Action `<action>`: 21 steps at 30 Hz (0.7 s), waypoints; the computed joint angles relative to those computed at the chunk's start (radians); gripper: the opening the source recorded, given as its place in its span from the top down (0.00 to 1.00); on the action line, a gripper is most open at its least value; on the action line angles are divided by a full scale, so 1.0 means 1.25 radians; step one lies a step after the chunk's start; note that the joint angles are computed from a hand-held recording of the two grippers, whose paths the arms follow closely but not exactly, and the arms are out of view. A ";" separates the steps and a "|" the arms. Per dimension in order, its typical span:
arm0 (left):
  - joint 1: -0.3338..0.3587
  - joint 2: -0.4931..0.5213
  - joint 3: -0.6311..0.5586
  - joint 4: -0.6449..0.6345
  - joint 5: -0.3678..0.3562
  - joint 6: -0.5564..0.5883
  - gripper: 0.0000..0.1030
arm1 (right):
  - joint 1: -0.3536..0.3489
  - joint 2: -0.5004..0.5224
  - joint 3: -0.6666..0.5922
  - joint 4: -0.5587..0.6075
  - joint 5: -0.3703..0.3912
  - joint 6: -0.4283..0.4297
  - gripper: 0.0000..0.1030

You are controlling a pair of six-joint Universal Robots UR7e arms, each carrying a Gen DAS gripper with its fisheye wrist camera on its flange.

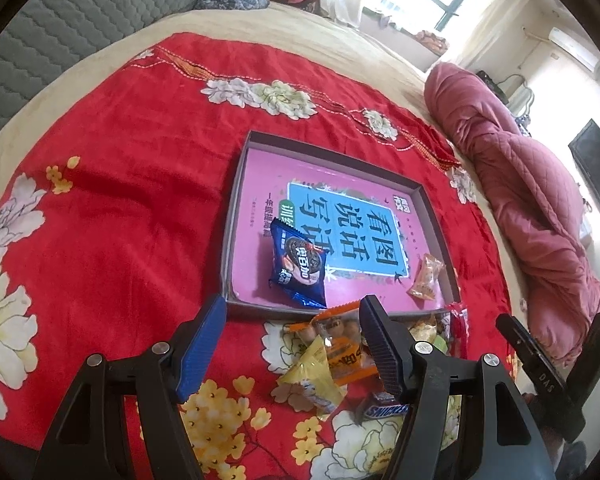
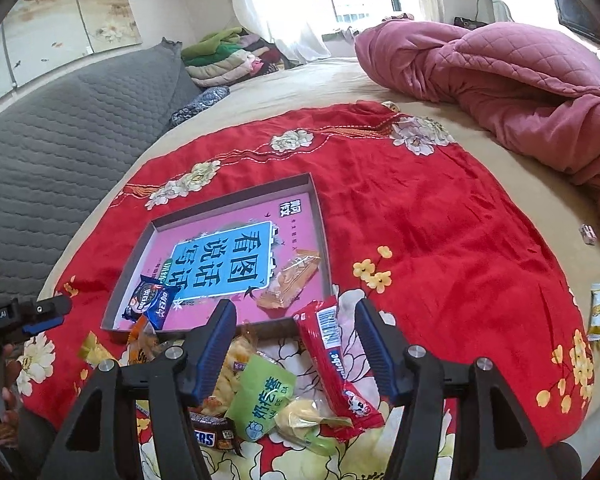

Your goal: Organize snacks

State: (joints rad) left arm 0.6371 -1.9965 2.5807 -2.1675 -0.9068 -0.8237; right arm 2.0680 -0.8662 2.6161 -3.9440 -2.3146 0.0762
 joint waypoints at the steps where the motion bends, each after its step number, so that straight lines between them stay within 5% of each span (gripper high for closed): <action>1: 0.002 0.000 -0.002 0.001 -0.002 0.001 0.31 | 0.004 -0.001 -0.003 0.004 -0.007 0.001 0.41; 21: -0.004 -0.036 0.031 0.032 -0.043 -0.033 0.31 | -0.017 0.057 0.017 -0.002 -0.052 0.011 0.41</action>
State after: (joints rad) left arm 0.6322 -2.0418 2.6189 -2.1280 -0.9611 -0.8643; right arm 2.0463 -0.7950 2.6375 -3.9471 -2.3802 0.0895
